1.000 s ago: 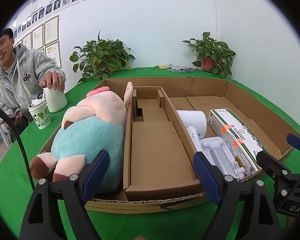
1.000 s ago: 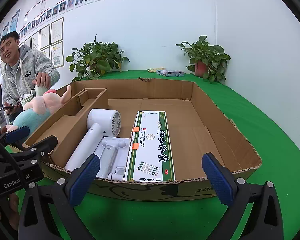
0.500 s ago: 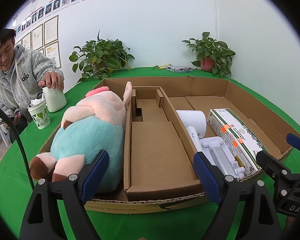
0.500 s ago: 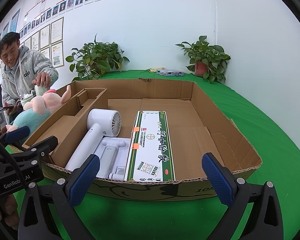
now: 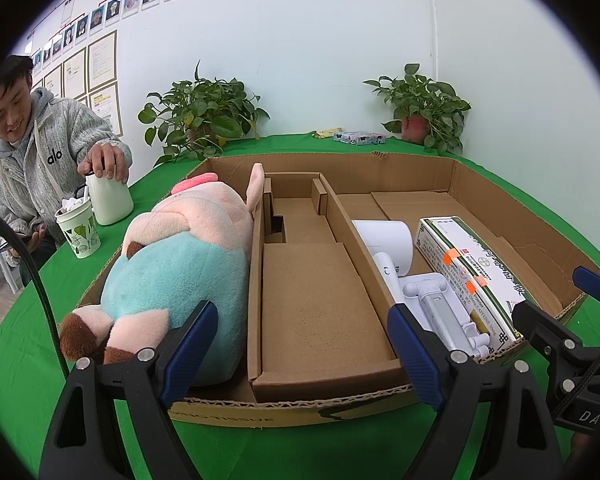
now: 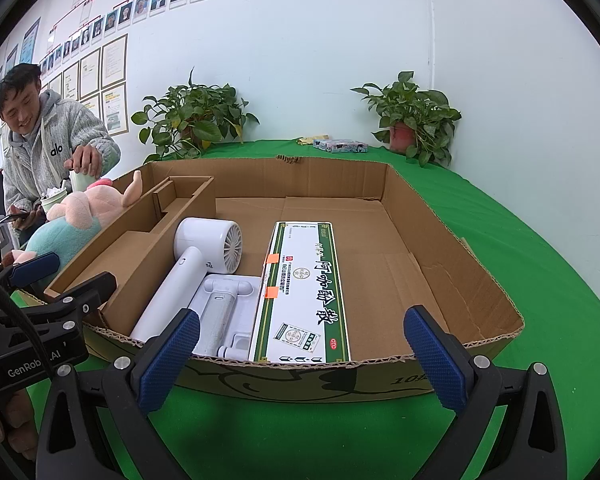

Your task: Organize objects

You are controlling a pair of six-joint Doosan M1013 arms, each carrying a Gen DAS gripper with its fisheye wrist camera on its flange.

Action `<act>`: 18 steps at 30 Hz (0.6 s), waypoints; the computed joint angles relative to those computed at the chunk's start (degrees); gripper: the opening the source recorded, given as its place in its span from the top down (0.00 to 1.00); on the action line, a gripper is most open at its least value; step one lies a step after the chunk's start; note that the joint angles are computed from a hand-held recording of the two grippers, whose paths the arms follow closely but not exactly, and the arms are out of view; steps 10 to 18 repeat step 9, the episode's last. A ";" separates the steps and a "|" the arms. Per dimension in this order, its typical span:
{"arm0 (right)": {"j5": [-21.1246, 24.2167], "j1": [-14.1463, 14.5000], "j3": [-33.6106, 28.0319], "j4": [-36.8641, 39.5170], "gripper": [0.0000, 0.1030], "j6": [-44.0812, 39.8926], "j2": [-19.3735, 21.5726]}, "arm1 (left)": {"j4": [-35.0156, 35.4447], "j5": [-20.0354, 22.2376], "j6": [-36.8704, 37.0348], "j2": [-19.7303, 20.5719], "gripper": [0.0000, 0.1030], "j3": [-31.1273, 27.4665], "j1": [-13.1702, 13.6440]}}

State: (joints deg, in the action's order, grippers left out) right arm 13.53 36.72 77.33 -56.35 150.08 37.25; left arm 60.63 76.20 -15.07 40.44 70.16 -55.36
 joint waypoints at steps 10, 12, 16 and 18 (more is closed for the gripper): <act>0.02 0.03 -0.01 -0.18 0.00 0.21 0.04 | 0.02 0.02 0.05 0.13 0.16 -0.18 -0.01; 0.02 0.03 -0.01 -0.18 0.00 0.21 0.04 | 0.02 0.02 0.05 0.13 0.16 -0.18 -0.01; 0.02 0.03 -0.01 -0.18 0.00 0.21 0.04 | 0.02 0.02 0.05 0.13 0.16 -0.18 -0.01; 0.02 0.03 -0.01 -0.18 0.00 0.21 0.04 | 0.02 0.02 0.05 0.13 0.16 -0.18 -0.01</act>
